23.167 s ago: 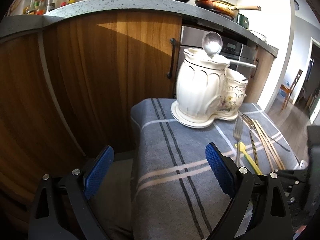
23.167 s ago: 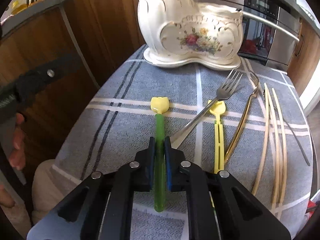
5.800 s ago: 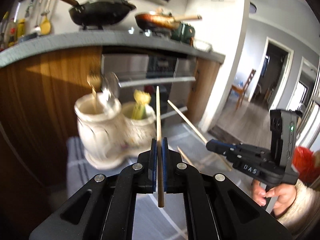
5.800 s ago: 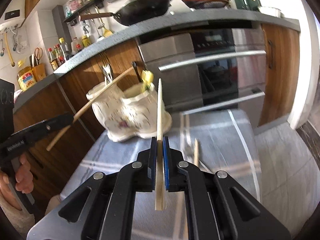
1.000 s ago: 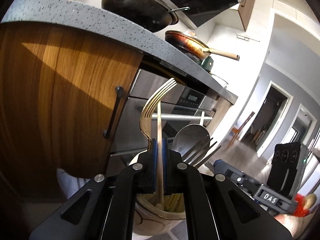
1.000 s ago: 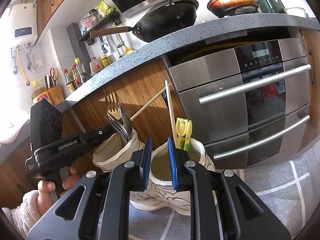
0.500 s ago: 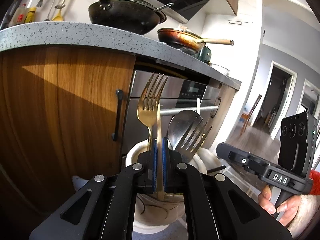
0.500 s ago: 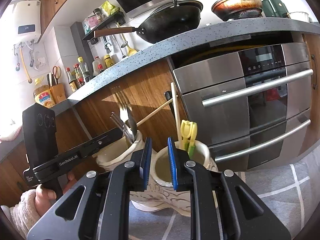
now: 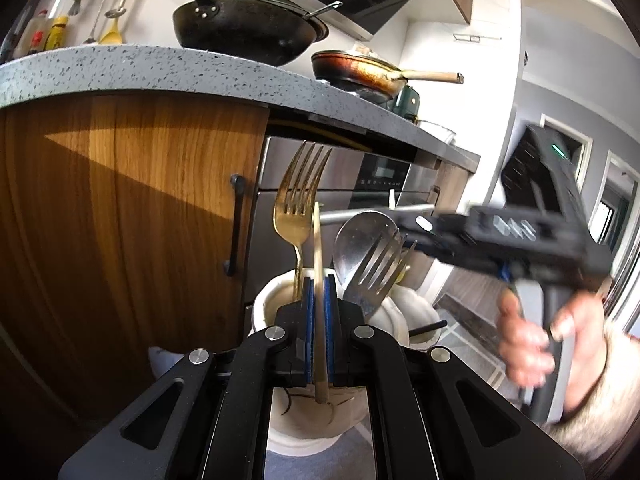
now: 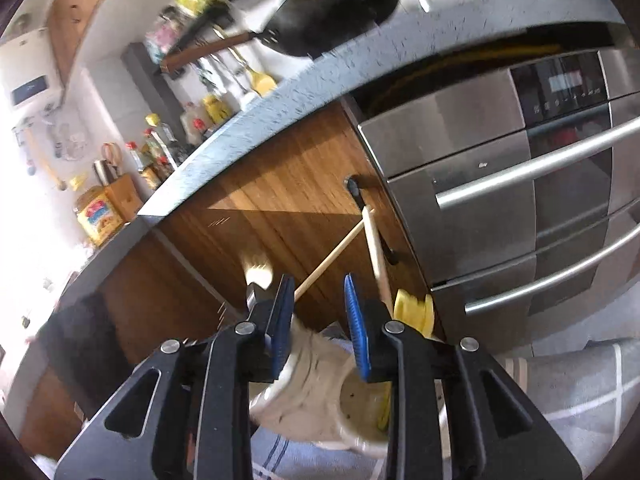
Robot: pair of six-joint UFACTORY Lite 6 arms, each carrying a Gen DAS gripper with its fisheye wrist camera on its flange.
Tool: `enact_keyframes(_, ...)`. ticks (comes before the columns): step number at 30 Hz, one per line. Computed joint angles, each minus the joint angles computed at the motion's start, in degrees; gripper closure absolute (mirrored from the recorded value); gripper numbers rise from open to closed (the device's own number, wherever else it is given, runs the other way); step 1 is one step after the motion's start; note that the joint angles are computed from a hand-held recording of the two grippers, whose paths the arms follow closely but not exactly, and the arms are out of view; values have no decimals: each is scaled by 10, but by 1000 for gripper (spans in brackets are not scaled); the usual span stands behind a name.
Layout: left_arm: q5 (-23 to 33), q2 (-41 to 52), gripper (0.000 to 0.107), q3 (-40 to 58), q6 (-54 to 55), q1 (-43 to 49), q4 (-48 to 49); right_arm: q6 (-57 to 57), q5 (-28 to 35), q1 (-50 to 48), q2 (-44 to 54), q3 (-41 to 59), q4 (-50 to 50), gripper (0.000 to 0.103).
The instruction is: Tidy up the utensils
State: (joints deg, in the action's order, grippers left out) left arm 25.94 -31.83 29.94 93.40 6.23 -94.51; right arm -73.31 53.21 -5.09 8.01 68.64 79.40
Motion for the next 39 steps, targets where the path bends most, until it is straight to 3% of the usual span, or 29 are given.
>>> enact_keyframes(6,-9,-1,101,5,-7,-8,22,149,-12,45,91,132,-69,75)
enact_keyframes(11,-5,-3,101,3,3,-7,20,231,-54,79,106,165,-137,75)
enact_keyframes(17,2,0,101,2,12,-3,17,272,-26,77,141,194,-130,75)
enact_keyframes(18,5,0,101,2,11,-1,17,279,-20,76,149,202,-126,78)
enact_keyframes(19,7,-1,101,2,12,3,17,280,-18,75,152,202,-121,90)
enact_keyframes(23,16,-6,101,-1,12,11,19,273,3,64,154,195,-83,93)
enact_keyframes(27,14,-24,99,-5,2,10,22,239,-2,51,111,160,-40,94)
enact_keyframes(30,30,-45,81,-9,-9,28,21,211,-19,42,67,135,-17,96)
enact_keyframes(35,41,-60,80,-8,-39,45,51,131,-117,61,-43,78,-2,98)
enact_keyframes(39,16,-59,76,-7,-58,32,78,98,-165,95,-86,50,-26,98)
